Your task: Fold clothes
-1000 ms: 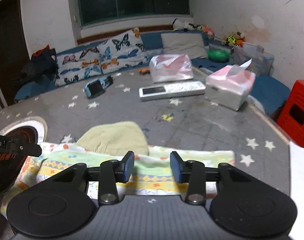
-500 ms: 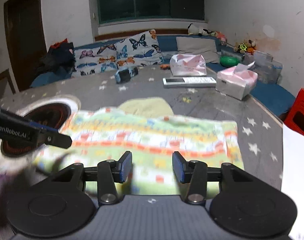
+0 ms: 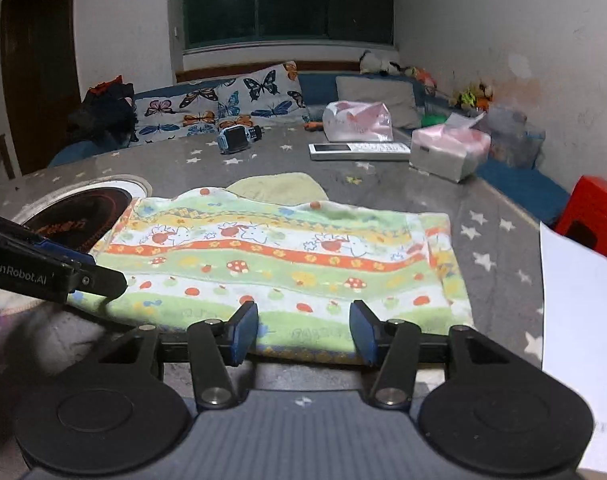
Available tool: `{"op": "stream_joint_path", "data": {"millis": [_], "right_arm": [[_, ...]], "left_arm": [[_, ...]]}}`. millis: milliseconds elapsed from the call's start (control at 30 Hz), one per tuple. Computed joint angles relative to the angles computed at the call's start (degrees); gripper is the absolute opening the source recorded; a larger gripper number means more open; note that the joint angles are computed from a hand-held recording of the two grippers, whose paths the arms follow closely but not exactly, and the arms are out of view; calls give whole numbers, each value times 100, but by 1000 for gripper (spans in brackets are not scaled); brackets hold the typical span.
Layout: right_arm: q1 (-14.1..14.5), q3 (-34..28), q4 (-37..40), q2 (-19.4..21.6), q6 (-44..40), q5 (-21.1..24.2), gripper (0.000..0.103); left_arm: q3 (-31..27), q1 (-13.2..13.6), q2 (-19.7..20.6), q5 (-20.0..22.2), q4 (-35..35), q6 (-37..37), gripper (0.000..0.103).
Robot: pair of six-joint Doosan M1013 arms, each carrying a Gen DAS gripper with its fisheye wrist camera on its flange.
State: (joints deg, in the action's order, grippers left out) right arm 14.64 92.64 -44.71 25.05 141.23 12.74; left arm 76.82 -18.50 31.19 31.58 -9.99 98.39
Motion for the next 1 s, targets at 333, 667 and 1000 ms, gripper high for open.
{"op": "stream_joint_path", "data": {"millis": [333, 667, 1000], "right_arm": [[161, 166, -558, -186, 660, 66, 83], [456, 215, -913, -283, 1382, 648, 103], [648, 182, -461, -303, 1389, 1091, 103]], "left_arm": [[397, 18, -299, -185, 187, -348, 69], [1038, 15, -703, -743, 1118, -1065, 93], [1477, 74, -966, -991, 1353, -1333, 103]]}}
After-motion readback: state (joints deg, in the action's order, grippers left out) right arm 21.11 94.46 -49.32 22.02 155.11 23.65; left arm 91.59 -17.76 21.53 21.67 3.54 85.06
